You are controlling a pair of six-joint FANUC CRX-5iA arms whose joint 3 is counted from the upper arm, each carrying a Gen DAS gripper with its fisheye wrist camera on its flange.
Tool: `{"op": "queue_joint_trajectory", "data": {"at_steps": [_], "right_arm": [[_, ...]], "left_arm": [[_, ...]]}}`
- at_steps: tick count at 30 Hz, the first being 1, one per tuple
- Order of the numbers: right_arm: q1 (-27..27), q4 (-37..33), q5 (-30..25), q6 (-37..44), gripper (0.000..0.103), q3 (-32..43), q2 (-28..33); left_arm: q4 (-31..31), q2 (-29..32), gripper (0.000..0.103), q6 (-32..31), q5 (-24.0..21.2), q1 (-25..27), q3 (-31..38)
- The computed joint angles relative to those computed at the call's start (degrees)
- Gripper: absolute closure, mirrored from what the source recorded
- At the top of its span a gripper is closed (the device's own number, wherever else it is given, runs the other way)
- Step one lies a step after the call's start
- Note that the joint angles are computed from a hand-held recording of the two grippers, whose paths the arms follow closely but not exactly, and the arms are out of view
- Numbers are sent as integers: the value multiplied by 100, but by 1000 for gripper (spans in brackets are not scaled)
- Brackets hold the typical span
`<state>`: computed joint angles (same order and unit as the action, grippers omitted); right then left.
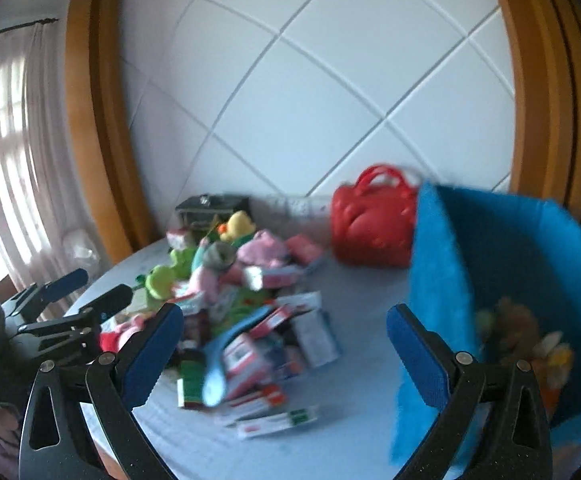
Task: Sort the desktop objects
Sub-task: 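Withdraw both tools from the crate and move toward the pile, then grasp the brown medicine bottle with the left tool while the right tool grasps the green-white cream box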
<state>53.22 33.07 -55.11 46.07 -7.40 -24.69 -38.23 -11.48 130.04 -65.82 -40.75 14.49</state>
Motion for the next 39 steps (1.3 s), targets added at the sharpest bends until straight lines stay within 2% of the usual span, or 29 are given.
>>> {"op": "queue_joint_trajectory", "data": {"at_steps": [4, 8, 12, 16, 20, 25, 28, 39], "right_arm": [[312, 166, -223, -712, 0, -152, 186], [265, -167, -529, -834, 0, -96, 390], [-16, -710, -767, -665, 0, -32, 591], [-437, -1343, -875, -302, 0, 23, 853], [-863, -2158, -947, 38, 0, 57, 1150], [-1088, -2651, -1058, 263, 0, 43, 1416], [-1129, -2637, -1128, 190, 0, 29, 1571], [-1377, -3138, -1556, 218, 0, 298, 2274]], "left_arm": [[526, -369, 21, -466, 155, 597, -530], [1427, -653, 21, -901, 253, 1490, -1051], [1729, -757, 21, -875, 163, 1957, -1358], [1705, -662, 21, -818, -194, 2053, -1451], [1820, -578, 21, -768, -255, 2113, -1673], [2252, -324, 21, -919, -106, 2322, -1994], [2561, -102, 21, -1032, 47, 2482, -2148], [3239, 1094, 21, -1756, 475, 2609, -2037]]}}
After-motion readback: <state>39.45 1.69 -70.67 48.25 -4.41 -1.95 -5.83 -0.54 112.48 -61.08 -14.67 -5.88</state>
